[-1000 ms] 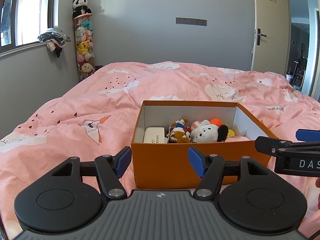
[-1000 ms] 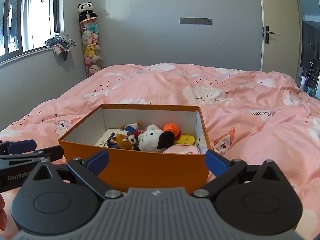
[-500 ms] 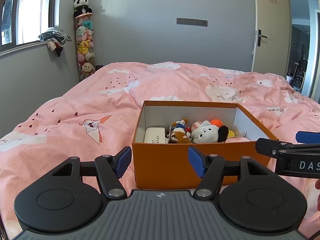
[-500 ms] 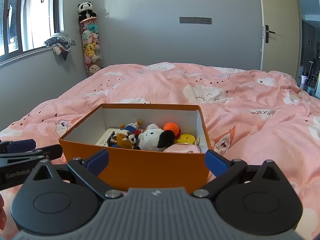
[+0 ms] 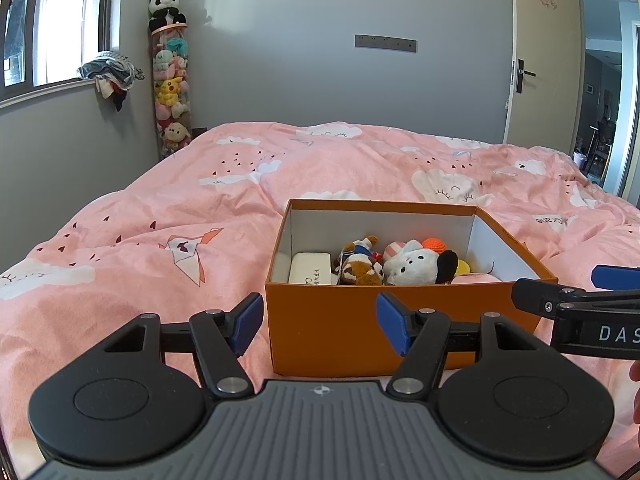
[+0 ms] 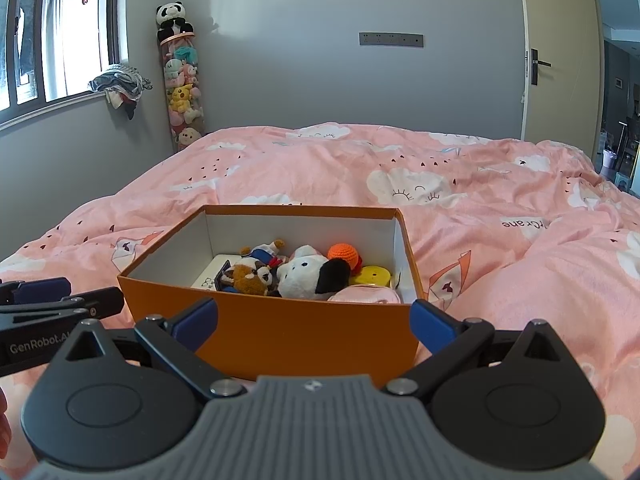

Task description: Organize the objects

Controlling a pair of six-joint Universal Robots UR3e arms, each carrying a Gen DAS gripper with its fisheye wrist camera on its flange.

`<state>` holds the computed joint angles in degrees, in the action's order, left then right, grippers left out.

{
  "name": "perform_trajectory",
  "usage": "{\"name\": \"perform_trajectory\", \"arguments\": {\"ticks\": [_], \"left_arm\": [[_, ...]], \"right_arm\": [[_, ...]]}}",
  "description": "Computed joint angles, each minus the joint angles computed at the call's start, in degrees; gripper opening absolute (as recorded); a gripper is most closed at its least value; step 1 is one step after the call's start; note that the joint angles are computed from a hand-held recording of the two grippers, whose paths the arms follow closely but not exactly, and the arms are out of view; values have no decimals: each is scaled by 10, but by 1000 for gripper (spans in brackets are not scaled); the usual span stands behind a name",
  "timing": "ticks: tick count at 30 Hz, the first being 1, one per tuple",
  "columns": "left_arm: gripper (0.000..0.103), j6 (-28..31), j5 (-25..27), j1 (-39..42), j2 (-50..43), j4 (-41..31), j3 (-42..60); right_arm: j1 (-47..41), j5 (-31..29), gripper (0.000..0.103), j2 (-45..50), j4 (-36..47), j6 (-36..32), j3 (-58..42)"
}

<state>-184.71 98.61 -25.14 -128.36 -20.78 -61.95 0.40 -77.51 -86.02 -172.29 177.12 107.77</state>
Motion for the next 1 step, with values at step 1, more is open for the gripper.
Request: {"name": "perform_trajectory", "arguments": {"ticks": [1], "left_arm": [[74,0,0,0,0,-1,0]], "right_arm": [[0,0,102,0,0,0,0]]}}
